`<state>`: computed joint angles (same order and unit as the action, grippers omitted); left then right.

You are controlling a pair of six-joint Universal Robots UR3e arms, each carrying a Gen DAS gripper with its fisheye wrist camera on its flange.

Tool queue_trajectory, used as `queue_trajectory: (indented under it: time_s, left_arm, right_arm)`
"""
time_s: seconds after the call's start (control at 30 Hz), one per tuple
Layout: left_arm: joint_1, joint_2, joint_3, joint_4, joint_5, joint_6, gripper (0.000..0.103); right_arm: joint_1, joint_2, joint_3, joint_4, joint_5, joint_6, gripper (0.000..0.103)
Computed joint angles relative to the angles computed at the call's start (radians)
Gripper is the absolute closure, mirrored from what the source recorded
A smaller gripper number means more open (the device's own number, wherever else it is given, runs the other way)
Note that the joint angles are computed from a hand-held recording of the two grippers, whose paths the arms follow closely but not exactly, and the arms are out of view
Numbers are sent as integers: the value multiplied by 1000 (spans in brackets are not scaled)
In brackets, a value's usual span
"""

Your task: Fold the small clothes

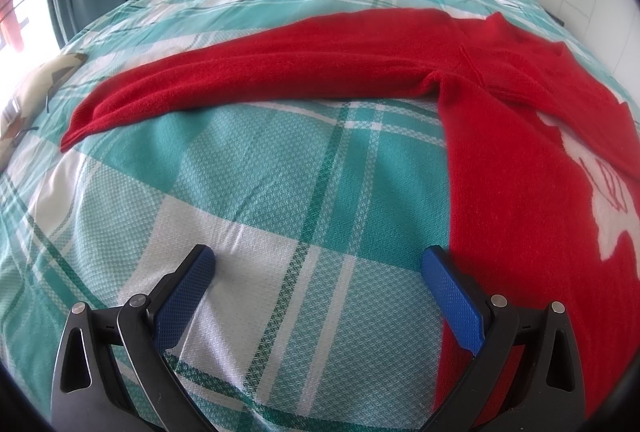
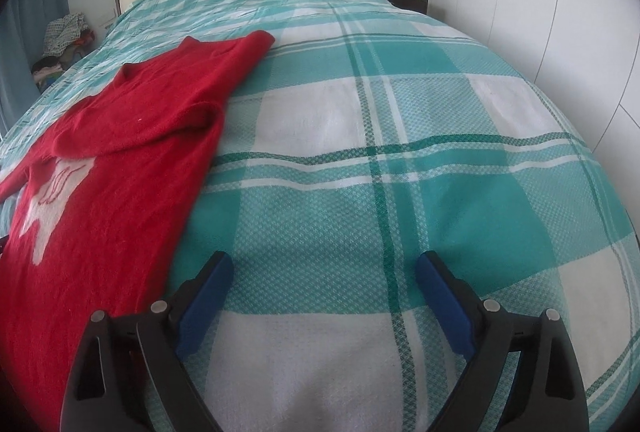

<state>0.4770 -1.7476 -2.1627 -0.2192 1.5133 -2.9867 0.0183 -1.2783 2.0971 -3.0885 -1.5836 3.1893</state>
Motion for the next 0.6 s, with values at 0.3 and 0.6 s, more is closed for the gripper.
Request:
queue_trajectory:
  time_s: [0.3, 0.6]
  left_arm:
    - [-6, -4, -1, 9, 9, -2, 0]
    - [-7, -4, -2, 10, 9, -2, 0]
  right_arm:
    - [12, 11, -9, 1, -19, -3, 7]
    - [12, 11, -9, 1, -20, -3, 6]
